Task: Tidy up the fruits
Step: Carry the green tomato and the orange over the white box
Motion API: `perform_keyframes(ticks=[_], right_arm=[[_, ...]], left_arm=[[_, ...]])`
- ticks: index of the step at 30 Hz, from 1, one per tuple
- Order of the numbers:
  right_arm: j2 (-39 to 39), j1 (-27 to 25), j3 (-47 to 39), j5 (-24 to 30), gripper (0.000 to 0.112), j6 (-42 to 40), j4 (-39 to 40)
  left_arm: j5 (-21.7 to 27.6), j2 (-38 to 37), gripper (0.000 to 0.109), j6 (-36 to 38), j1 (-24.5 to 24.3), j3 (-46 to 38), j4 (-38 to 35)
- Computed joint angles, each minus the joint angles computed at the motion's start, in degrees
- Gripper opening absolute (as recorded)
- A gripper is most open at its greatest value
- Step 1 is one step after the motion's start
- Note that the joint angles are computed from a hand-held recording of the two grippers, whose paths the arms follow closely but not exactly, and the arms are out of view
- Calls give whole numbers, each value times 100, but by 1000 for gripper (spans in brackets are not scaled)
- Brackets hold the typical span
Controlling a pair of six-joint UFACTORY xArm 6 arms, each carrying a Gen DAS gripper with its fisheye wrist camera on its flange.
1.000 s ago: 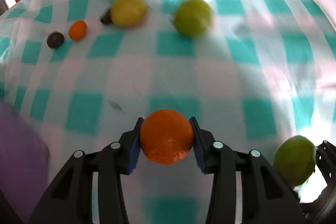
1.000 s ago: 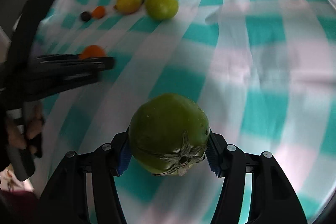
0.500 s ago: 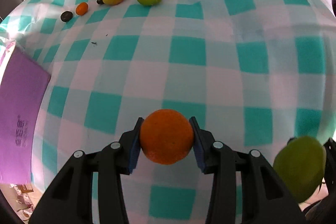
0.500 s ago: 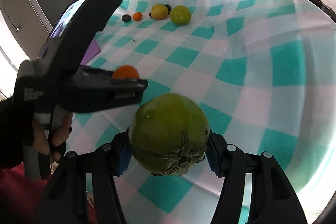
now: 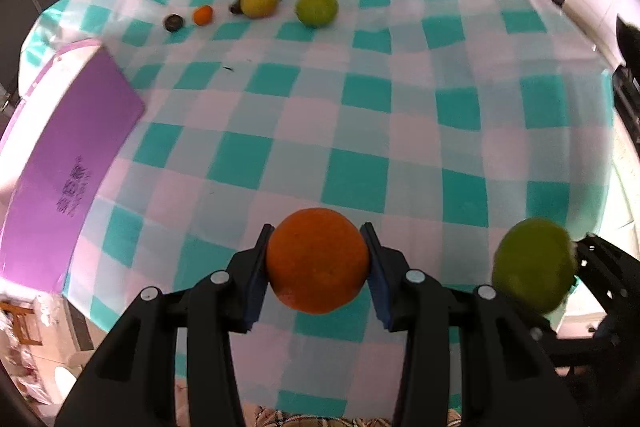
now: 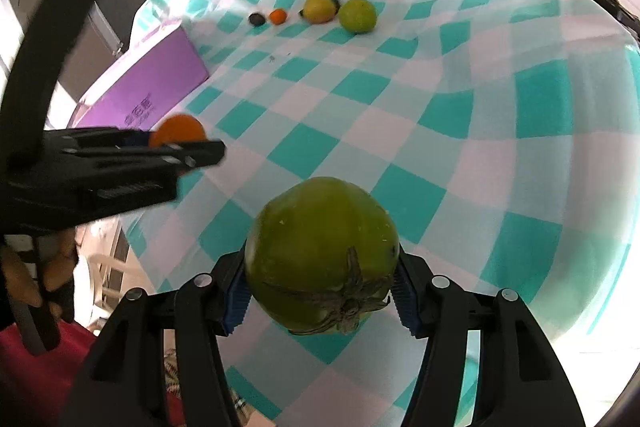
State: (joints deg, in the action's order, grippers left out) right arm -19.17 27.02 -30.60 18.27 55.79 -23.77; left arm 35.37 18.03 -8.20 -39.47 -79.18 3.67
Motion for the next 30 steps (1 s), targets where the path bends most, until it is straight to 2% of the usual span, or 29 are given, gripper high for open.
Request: perform_keyframes(ticks=[5,10,15,18,21,24,28,30], right_arm=[[347,180,-704,368,58,-711,454],[930,214,-1751,811,58,-975,233],[1776,206,-2977,1059,58,-1123,35],[2601,226,-4114,1249,58,-1241,229],[3308,276,-5159,1373,58,-1334,454],[4109,356,-6353,1523,58,-1473,728],[5366,510,-8302,1999,58,-1762,1124],[6093,587,-9501,2503,58,-1955,1254]], left_arm=[[-618,-645,43,68,350,638,-227],[-1226,-946,43,332,785,878,-606],[-1805,-907,43,1085,1314,748,-1565],[-1986,-779,43,1791,1703,495,-2229],[-1865,-562,43,2570,2171,35,-2930],[-1582,-224,43,2989,2557,-483,-3198],[-947,432,43,3230,2998,-1384,-3161],[-424,885,43,3264,3207,-2016,-3016]])
